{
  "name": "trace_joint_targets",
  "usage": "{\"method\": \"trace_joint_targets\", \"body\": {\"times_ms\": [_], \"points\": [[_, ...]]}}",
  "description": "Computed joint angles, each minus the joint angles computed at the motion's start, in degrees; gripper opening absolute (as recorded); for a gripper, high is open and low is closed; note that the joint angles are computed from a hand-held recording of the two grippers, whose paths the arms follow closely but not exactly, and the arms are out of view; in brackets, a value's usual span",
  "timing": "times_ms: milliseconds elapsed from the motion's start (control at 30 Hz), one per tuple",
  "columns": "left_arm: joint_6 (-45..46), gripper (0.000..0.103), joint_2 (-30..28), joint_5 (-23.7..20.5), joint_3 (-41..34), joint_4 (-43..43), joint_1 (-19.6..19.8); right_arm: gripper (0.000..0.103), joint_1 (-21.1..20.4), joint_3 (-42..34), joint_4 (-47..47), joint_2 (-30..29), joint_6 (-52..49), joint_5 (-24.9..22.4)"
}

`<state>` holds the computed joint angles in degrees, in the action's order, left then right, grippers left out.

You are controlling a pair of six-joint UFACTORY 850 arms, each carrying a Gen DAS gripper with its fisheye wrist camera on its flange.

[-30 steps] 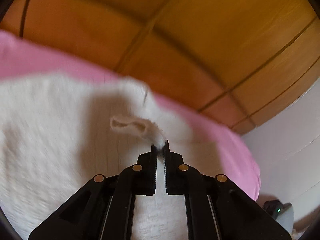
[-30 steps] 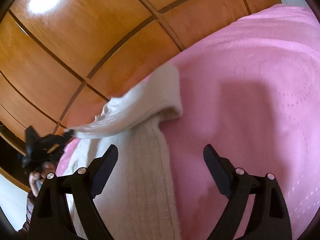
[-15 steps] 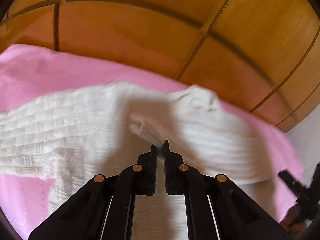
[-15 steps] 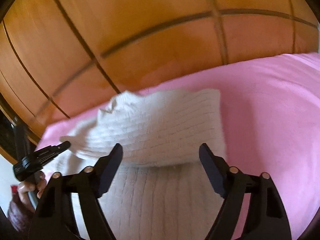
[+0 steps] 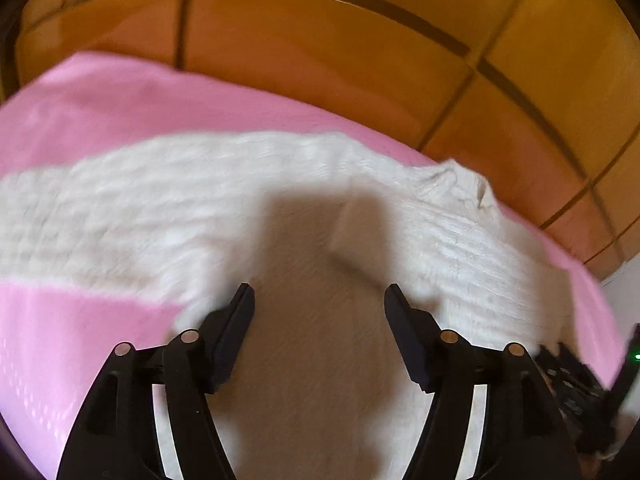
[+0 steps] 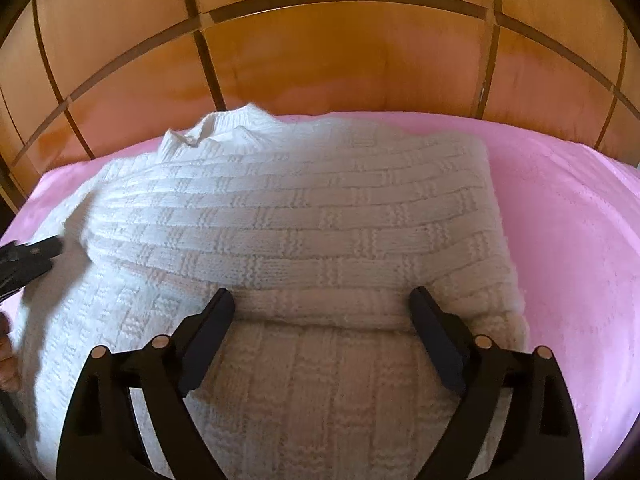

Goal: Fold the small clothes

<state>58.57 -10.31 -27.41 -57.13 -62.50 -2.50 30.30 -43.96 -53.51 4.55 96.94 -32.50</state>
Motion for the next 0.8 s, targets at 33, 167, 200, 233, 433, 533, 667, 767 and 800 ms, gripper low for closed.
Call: {"method": "trace_joint_targets", "body": {"times_ms": [33,167,200,233,433,533,667,767,800], "points": [[1.3,0.066,0.8,-1.4,0.8,-1.6,1.6,0.091,0.2,-0.4,0.2,-0.3,-0.3,-0.6],[2.0,0.066,3.1,-5.4,2.7,-4.7,8.0,0.096,1.0,-0.8,1.0,-0.3,-1.6,-2.6],[1.1,0.066,3.0,-7.6,2.8,-4.8,10.7,0.099,1.1,-0.9,1.1,-0.4,-1.9,-2.9],[0.1,0.065,2.9,-9.0,2.8,-4.8,12.7,0.101,1.1,-1.2,1.4,-0.8,-2.4,-3.2],[-3.8,0.057,-0.1,-13.1,1.8,-9.5,25.3,0.101,2.3,-2.8,2.2,-2.5,-4.2,-7.0],[-4.8,0.057,-1.9,-12.3,0.2,-12.8,29.8,0.101,2.1,-2.6,2.4,-2.4,-4.4,-6.8],[-8.2,0.057,-5.8,-12.4,-3.4,-14.7,33.1,0.101,2.3,-2.4,2.2,-2.1,-4.2,-7.1],[-11.0,0.056,-9.4,-14.0,-6.9,-16.5,34.3,0.101,2.4,-2.4,2.1,-2.2,-4.1,-7.4],[-12.0,0.052,-10.3,-14.6,-7.9,-16.3,34.5,0.101,2.4,-2.5,2.1,-2.2,-4.1,-7.5]]}}
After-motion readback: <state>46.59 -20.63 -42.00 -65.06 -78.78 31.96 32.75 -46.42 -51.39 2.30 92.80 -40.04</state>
